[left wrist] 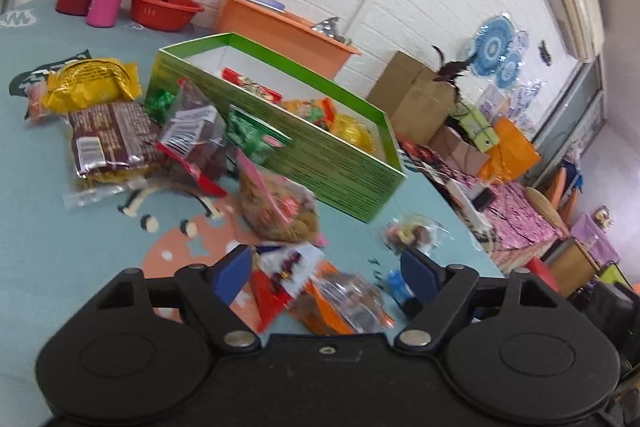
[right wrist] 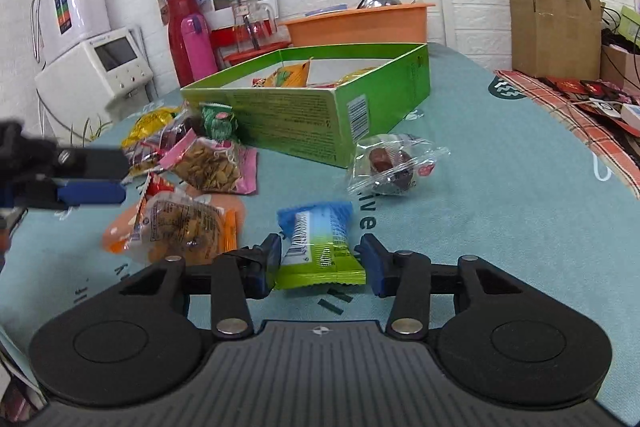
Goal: Organize snacks
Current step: 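Grasp the blue-and-green packet with the right gripper while the left grasps the white chocolate packet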
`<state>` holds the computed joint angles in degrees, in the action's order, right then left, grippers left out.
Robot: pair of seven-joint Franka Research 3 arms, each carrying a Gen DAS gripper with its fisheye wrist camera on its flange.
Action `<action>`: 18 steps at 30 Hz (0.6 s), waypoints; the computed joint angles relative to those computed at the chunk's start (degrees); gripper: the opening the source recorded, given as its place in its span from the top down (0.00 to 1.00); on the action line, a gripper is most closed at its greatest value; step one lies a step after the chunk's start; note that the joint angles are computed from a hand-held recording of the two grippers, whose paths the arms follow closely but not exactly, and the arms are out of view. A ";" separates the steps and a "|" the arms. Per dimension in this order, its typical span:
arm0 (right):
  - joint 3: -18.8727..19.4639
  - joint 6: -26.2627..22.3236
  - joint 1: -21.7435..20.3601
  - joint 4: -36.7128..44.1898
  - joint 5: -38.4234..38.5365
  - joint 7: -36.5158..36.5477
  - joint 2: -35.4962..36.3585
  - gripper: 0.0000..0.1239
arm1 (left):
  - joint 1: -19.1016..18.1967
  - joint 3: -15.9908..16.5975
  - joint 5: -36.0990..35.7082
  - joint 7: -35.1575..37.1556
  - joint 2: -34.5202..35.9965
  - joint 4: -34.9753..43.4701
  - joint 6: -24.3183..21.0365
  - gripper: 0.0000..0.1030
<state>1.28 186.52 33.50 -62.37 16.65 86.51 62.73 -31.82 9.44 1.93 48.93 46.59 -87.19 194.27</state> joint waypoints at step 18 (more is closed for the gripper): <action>-3.75 -5.49 2.50 7.41 -2.34 0.74 3.57 0.34 | 7.14 -6.04 8.93 -3.23 1.66 2.05 -4.14 0.33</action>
<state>-2.48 181.03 36.00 -54.96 14.31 87.25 66.30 -24.68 3.40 10.86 45.71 48.25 -85.14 190.13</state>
